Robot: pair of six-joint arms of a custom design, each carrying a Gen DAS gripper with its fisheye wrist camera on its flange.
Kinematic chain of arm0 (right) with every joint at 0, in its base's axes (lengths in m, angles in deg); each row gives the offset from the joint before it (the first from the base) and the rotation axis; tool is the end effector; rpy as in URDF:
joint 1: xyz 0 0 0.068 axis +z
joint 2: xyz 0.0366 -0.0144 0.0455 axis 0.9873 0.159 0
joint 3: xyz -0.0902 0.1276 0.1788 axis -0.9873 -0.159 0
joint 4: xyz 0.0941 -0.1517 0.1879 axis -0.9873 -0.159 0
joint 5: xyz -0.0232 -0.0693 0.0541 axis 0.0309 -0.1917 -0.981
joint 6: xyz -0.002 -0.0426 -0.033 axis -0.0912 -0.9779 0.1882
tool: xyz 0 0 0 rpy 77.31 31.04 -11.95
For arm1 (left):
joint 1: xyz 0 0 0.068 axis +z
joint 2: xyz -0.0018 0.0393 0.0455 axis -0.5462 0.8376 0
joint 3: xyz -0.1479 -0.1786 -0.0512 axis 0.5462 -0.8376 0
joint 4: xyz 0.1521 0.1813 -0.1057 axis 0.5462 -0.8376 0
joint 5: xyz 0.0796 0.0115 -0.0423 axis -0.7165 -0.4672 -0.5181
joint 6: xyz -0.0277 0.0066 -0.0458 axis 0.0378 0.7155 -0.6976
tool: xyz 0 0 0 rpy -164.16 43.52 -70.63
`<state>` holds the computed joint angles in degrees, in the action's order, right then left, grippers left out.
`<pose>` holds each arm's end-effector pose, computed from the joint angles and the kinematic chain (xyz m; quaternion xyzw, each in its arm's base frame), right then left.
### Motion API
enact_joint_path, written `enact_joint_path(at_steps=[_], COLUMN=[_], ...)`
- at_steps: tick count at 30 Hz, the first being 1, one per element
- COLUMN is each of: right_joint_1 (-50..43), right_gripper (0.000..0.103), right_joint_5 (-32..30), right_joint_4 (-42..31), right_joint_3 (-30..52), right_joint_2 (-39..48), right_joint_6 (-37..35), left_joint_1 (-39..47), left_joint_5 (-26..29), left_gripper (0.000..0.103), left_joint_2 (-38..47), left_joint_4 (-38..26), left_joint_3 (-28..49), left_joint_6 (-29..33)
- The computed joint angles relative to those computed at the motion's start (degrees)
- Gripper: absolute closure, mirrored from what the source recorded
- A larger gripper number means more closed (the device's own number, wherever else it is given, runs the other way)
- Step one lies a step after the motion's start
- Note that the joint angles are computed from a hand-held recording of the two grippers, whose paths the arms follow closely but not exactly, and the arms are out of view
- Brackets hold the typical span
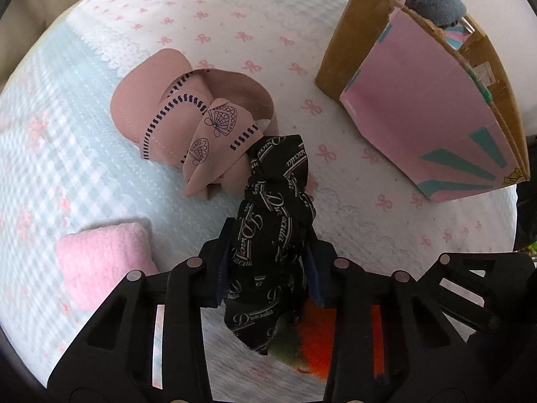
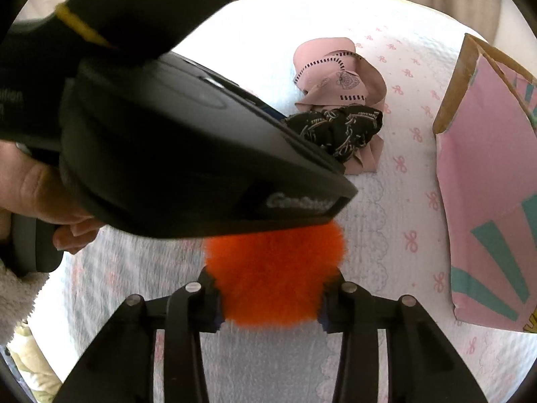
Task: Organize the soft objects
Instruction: 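Grasp the black patterned cloth with the left gripper while the right grasps the orange pompom, then carry the black cloth and orange pompom into the box and release both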
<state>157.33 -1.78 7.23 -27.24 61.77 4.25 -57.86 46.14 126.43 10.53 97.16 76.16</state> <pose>0.0866 0.3269 0.0576 -0.1241 0.9722 0.1158 0.1615 0.2512 -0.1231 0.0127 0.3576 0.9229 -0.1010 0.1010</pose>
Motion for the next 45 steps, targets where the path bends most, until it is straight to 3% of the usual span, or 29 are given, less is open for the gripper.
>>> enact_joint_path(at_steps=[7,17,27,33,41,45], right_joint_1=[1.26,3.02,3.96,6.22,9.03,8.91], right_gripper=[0.066,0.066,0.066,0.066,0.066,0.066], right_joint_5=[1.12,4.11,8.22,11.85,16.12,17.53], right_joint_4=[-2.25,-11.7,-28.66,-42.88,-58.01,-65.47], right_joint_3=[0.28,1.54,9.83,18.8,33.78,40.47], right_joint_2=[-1.87,-9.55,-19.18,-25.22,-26.22,-28.0], right_joint_6=[0.93,1.61,0.65,0.56,-0.5,-2.15], left_joint_1=[0.66,0.97,0.93,-0.05,-8.14,-16.07], left_joint_5=[0.05,-0.11,-1.34,-3.84,-12.71,-19.38], left_gripper=[0.073,0.074,0.074,0.074,0.074,0.074], left_joint_2=[-3.71,-20.68,-44.18,-55.66,-63.5,-65.05], left_joint_4=[-0.65,-8.97,-29.14,-44.5,-62.27,-69.87], left_joint_3=[-1.41,-5.78,-3.58,4.0,18.38,24.72], left_joint_6=[-0.04,-2.06,-6.49,-11.75,-24.82,-36.1])
